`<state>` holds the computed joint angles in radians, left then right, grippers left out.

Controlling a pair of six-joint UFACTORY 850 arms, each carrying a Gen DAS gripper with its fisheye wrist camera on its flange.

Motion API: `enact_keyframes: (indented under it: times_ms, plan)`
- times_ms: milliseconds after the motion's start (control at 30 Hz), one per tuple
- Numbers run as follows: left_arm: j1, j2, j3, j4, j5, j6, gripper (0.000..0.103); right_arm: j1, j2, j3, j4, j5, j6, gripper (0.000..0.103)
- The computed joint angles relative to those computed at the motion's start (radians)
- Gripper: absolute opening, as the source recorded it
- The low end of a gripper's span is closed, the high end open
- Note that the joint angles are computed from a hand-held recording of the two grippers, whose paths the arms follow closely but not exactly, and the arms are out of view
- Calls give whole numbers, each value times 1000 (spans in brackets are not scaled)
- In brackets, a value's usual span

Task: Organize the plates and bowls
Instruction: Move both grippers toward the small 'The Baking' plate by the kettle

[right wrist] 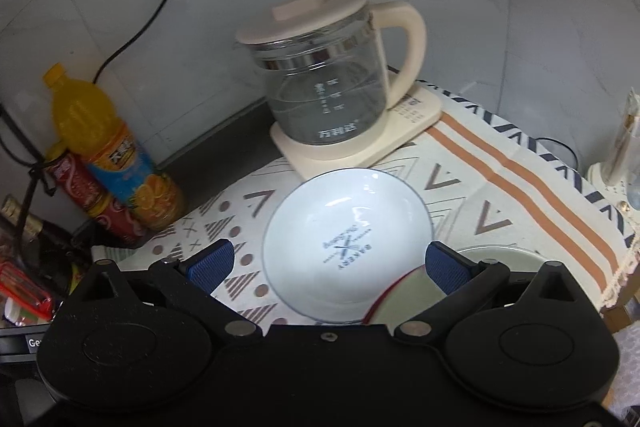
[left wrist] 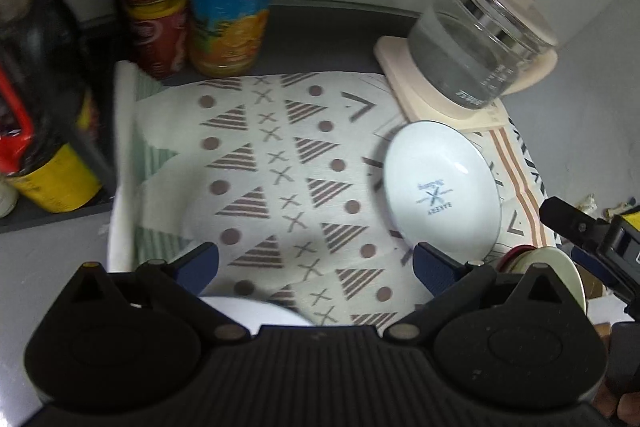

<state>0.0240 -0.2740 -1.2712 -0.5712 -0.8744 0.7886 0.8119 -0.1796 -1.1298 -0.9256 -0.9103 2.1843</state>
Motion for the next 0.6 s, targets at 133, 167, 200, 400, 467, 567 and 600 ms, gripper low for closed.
enact_keyframes:
  times_ms: [133,167,200,400,467,567,600]
  plan:
    - [-28,-15,-12,10,-7,-27,101,-11,13,13,16,-21,-13,103]
    - [-34,-17,-13,11,-5,-34,101,-15,18,18,25,-23,-18,103]
    - [-41,-21,-15,13,-6,-46,101,-21,25,24,33,-19,-20,103]
    - [-78,-43,-19,24,8,-115,101,-77,92,94,58,102,-13,100]
    - [-92,-53,-23,35,12,-159,100,-96,102,108,76,122,-38,100]
    - [-106,-57,-8,14,30,-180,100,-133,105,114,139,133,-123,100]
    - [-111,-64,-8,11,26,-193,100,-145,111,123,142,152,-141,100]
